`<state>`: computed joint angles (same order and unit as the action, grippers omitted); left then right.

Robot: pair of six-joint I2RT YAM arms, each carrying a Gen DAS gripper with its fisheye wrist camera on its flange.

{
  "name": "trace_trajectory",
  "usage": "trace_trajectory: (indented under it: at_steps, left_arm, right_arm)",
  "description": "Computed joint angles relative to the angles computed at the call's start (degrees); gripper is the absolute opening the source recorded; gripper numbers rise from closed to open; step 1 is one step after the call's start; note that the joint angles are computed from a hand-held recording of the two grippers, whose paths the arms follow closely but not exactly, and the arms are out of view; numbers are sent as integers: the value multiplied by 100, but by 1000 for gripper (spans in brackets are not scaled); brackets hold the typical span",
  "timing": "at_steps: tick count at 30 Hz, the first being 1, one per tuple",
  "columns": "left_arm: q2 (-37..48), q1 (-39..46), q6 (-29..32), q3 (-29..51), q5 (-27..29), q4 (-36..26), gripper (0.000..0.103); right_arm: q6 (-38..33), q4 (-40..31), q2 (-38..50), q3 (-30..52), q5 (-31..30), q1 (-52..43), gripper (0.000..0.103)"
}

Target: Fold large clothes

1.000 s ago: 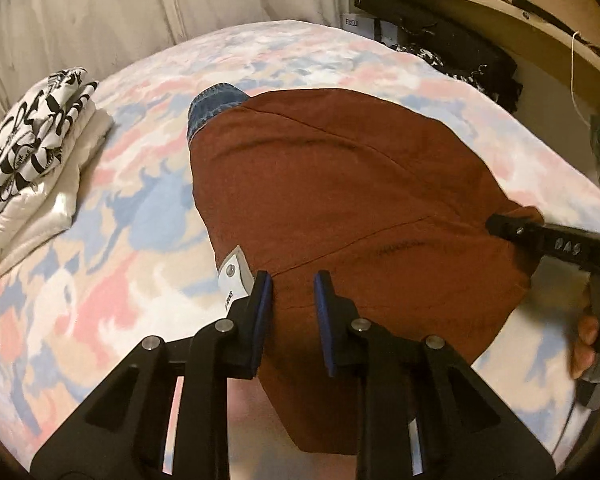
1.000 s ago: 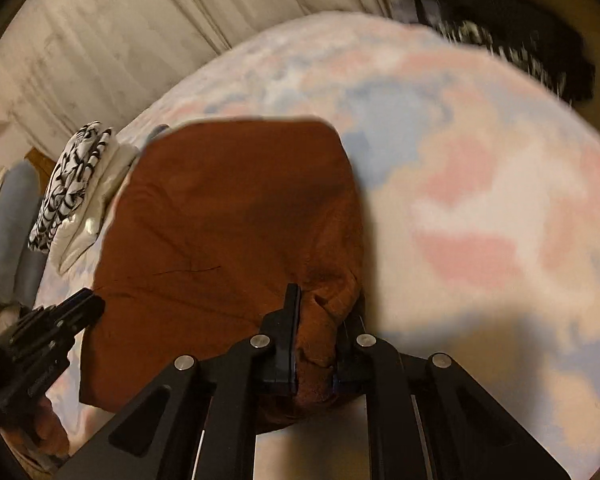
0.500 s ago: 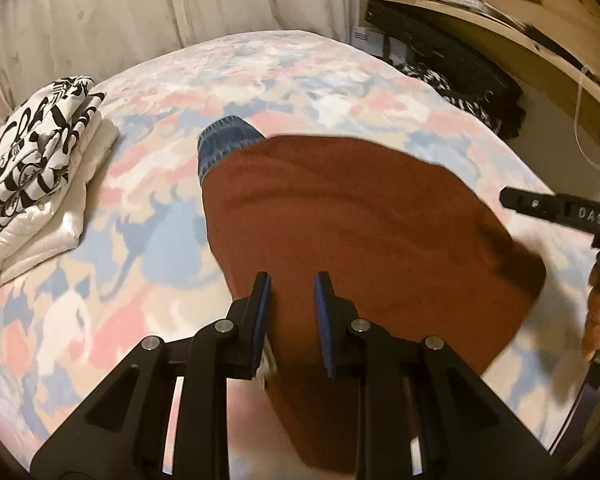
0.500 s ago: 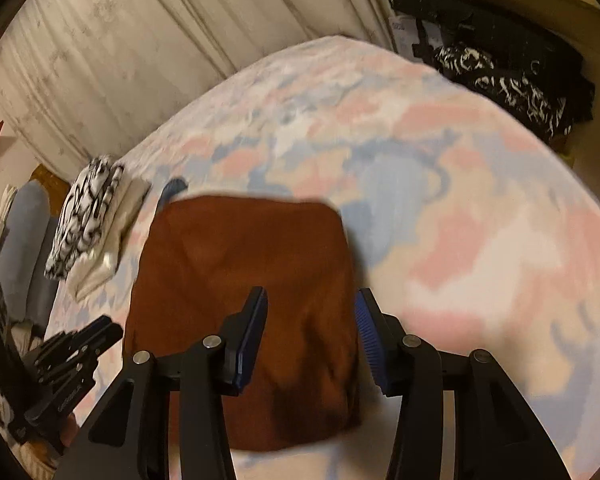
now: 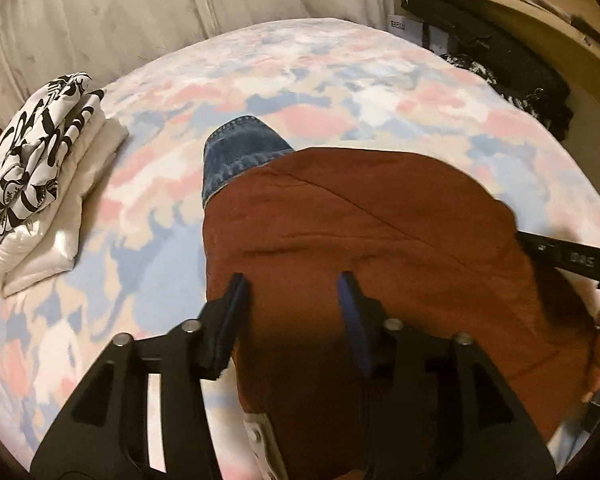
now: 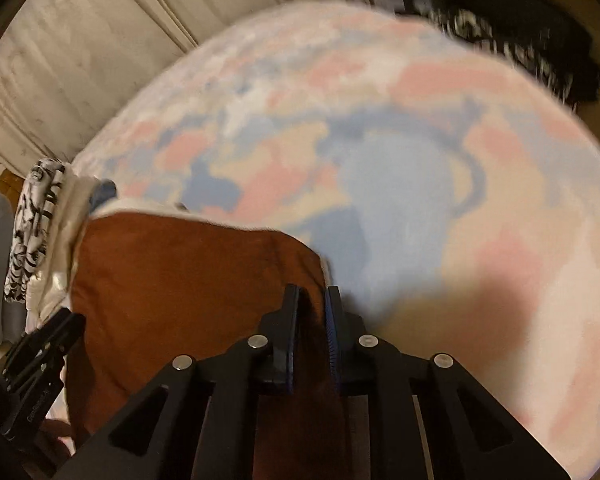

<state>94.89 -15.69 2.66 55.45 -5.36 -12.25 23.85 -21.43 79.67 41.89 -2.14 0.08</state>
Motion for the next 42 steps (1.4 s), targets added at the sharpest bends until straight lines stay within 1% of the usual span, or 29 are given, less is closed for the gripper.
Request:
trace_trajectory:
  at_steps: [2,4,6,8,10,13,15,17,18,19,21,23,25,27,30,31,35,36,38,39,40,41,42]
  left_arm:
    - [-50,77,20,-14,103,-3,45]
    - [-132,204,-15,55,322,-215,45]
    - [-363,362,-118,-12,591,-376,45]
    - [-778,503,-257,-238,846,-532,45]
    - [-1224,579,-328,-492,1040,-707,45]
    - [-1925,564,-373,-916,1133,-976,45]
    - [-2344,509,-372,-1222,1224,-1171,45]
    - [-2644,416,-396,-1491,1282,-1369,45]
    - [-2774,367,-375,-1641,1363,-1468,45]
    - [-2981,298,-392,-1855,1329,-1430,45]
    - [-3398,202,-337,-2256,1209,-1164,45]
    - [-3593,175,-274,-2415,1210,-1164,45]
    - [-3758,305,-262,-2472,1386,-1263,45]
    - [-3844,488,-217,-2449,1571,-1401,45]
    - [-4031,743,-230,-2436,1748,-1628,45]
    - [-4034,841,-199,-2396,1843,-1698,45]
    - [-4245,1059,-54,-2282,2089,-2095,45]
    - [-4360,1116,-3,-2241,2223,-2282,45]
    - [-4470,1127,56,-2148,2308,-2546,45]
    - [-4542,1168,131,-2083,2426,-2743,46]
    - [-4612,1190,163,-2043,2500,-2891,46]
    - [-4676,1218,179,-1987,2559,-3049,47]
    - [-4733,1313,239,-1903,2654,-3263,50]
  right_arm:
    - [-14,-168,-261,-46,-59,-64,15]
    - [-19,-388,-593,-77,72,-4,17]
    - [5,-586,-1107,-195,207,135,17]
    - [106,-899,-1749,-320,331,414,18]
    - [334,-1292,-2363,-386,501,878,21]
    - [818,-1770,-2969,-417,952,1789,24]
    - [1202,-1991,-3286,-483,1091,2376,26]
    - [1557,-2108,-3439,-584,1173,2901,31]
    - [1747,-2198,-3495,-636,1292,3197,32]
    - [1976,-2273,-3478,-656,1530,3542,32]
    - [2219,-2399,-3475,-793,1830,3872,32]
    - [2388,-2390,-3719,-1053,1822,3905,32]
    - [2619,-2613,-4123,-1172,1895,4007,32]
    - [2940,-2988,-4283,-1140,2292,4322,32]
    - [3054,-3333,-4541,-1121,2355,4420,32]
    - [2930,-3296,-4533,-1127,2327,4256,32]
    - [3318,-3775,-4603,-861,2522,4646,32]
    - [3588,-3956,-4603,-774,2666,4942,32]
    - [4007,-4225,-4566,-613,2880,5415,32]
    - [4333,-4415,-4537,-517,3020,5746,32]
    - [4868,-4683,-4399,-359,3242,6258,35]
    - [5118,-4809,-4288,-244,3340,6504,35]
    - [5532,-5076,-4162,-88,3497,6910,36]
